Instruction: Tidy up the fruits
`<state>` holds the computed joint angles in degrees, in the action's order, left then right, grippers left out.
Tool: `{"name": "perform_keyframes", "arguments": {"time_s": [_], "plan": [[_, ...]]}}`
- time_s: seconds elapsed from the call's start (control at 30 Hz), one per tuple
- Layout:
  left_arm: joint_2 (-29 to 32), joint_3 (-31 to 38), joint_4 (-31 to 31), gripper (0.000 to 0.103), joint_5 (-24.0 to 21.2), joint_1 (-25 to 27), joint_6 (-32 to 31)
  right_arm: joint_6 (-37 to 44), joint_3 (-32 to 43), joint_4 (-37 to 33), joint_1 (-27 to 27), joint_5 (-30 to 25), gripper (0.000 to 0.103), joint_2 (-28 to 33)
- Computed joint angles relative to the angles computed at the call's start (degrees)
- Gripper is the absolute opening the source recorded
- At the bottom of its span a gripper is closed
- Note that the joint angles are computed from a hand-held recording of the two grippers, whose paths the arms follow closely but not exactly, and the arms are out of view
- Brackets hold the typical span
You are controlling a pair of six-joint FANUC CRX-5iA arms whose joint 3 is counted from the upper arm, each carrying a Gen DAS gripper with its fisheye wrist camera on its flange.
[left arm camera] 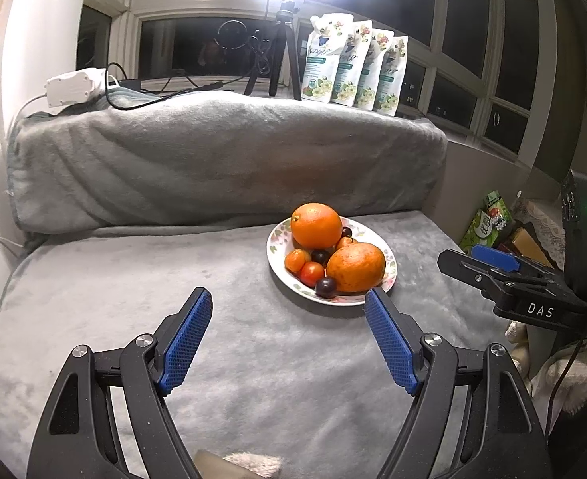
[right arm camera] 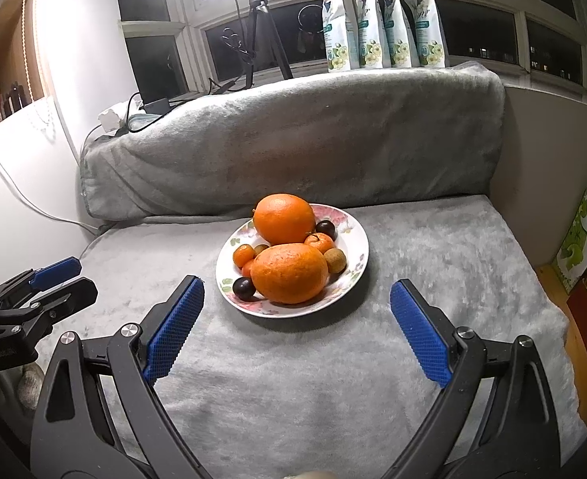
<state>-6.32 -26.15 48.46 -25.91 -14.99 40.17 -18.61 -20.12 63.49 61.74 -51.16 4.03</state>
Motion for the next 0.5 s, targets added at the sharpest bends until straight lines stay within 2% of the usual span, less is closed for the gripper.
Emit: {"name": "perform_keyframes", "arguments": {"time_s": [0.5], "plan": [[-0.1, 0.0, -0.2, 0.079, 0.2, 0.0, 0.3, -1.1, -0.1, 0.0, 0.3, -0.2, 0.096, 0.3]]}}
